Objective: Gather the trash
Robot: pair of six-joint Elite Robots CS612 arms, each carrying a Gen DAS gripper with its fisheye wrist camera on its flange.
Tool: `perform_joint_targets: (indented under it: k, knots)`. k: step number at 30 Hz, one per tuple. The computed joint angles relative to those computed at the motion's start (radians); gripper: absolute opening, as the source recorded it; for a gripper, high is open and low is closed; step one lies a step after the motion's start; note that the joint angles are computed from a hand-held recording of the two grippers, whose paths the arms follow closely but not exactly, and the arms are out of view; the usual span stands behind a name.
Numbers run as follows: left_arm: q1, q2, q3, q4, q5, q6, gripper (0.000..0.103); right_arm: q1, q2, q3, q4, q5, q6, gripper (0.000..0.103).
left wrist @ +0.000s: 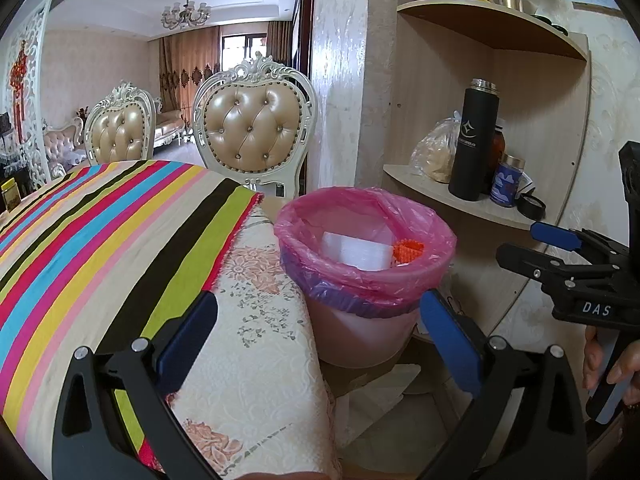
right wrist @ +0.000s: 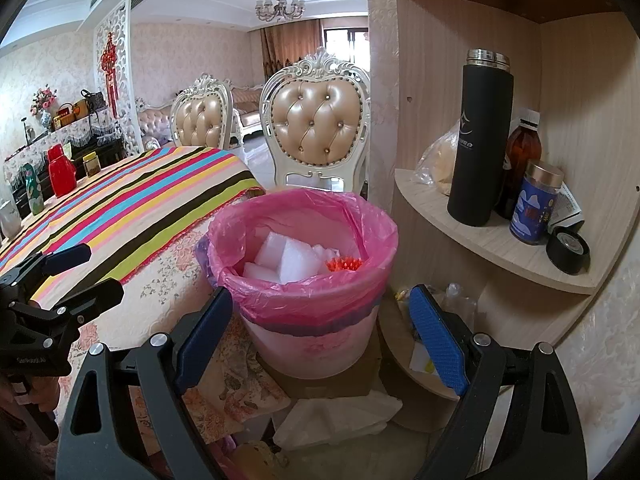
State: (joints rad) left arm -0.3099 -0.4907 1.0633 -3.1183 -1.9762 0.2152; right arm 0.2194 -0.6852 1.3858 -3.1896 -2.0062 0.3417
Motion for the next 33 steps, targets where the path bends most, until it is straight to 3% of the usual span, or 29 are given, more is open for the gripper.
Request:
perform_joint_targets:
  k: [33]
  knots:
    - [-0.005, -0.002, 0.006, 0.004, -0.009, 0.010, 0.098, 0.003, 0.006, -0.002, 0.004, 0.002, 0.012, 0.084]
